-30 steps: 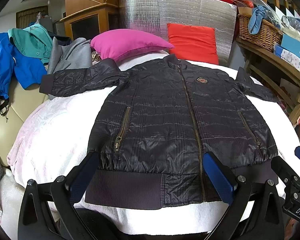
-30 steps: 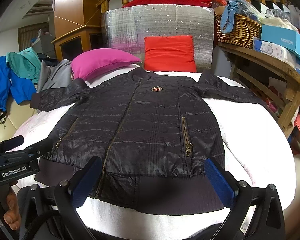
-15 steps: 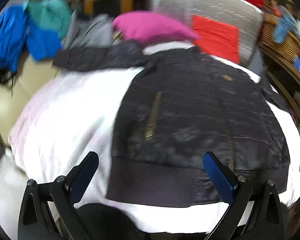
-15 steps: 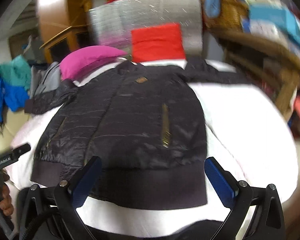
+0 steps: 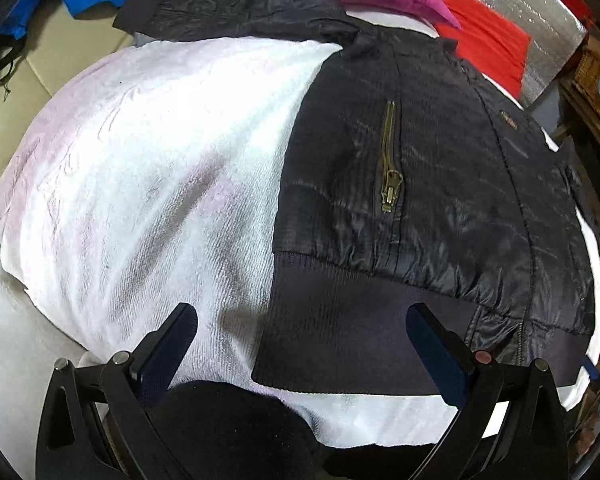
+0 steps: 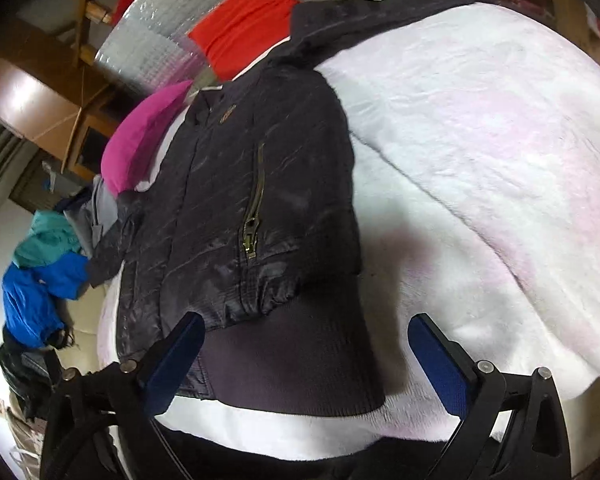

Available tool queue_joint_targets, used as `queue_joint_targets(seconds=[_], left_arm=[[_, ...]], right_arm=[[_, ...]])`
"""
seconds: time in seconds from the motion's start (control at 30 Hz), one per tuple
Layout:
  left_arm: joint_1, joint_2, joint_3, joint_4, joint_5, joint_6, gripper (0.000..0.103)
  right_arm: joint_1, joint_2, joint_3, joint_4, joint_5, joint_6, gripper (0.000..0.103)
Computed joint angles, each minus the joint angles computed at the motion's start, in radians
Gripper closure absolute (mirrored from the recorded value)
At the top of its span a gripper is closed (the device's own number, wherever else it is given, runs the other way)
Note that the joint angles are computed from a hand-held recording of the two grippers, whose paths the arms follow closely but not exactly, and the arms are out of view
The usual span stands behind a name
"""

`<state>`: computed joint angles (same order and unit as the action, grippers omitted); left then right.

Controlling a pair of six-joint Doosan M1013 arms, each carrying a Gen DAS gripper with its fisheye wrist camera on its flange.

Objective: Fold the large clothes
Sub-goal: 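Grasp the jacket hem with the left tool while the right tool grasps the hem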

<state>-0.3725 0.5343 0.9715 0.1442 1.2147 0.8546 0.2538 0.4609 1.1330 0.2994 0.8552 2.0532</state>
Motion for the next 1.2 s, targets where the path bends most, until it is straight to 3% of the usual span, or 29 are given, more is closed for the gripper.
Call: queue_joint_targets(seconds=[0.1, 0.17, 0.23, 0.3, 0.37, 0.53, 0.67, 0.83, 0.97, 1.2], left_arm=[[-0.005, 0.019, -0.025, 0.014, 0.022, 0.008, 0.0], [-0.01, 0.024, -0.03, 0.025, 0.021, 0.01, 0.003], [-0.016, 0.031, -0.04, 0.033, 0.031, 0.02, 0.012], [-0.019, 0.039, -0.051, 0.03, 0.047, 0.03, 0.031], [-0.017, 0.048, -0.059, 0.002, 0.058, 0.04, 0.041], [-0.022, 0.05, -0.054, 0.016, 0.055, 0.043, 0.05], [-0.023, 0.044, -0.041, 0.018, 0.049, 0.052, 0.09], [-0.022, -0.005, 0.011, 0.028, 0.004, 0.076, 0.095], [-0.03, -0.07, 0.088, 0.041, -0.047, 0.074, 0.095], [-0.047, -0.132, 0.18, 0.058, -0.059, 0.074, 0.095]], right_arm=[[0.001, 0.021, -0.023, 0.003, 0.014, -0.007, 0.022], [0.003, 0.033, -0.042, -0.001, 0.035, -0.003, 0.038], [0.009, 0.04, -0.058, -0.043, 0.059, 0.012, 0.044], [0.011, 0.043, -0.063, -0.052, 0.066, 0.015, 0.048], [0.009, 0.043, -0.064, -0.048, 0.07, 0.015, 0.052], [0.005, 0.043, -0.062, -0.041, 0.078, 0.011, 0.06], [0.011, 0.047, -0.078, -0.045, 0.095, -0.003, 0.08], [0.013, 0.04, -0.092, -0.004, 0.116, -0.049, 0.093], [0.021, 0.014, -0.068, -0.004, 0.136, -0.083, 0.094], [0.032, -0.033, 0.027, 0.035, 0.153, -0.097, 0.091]])
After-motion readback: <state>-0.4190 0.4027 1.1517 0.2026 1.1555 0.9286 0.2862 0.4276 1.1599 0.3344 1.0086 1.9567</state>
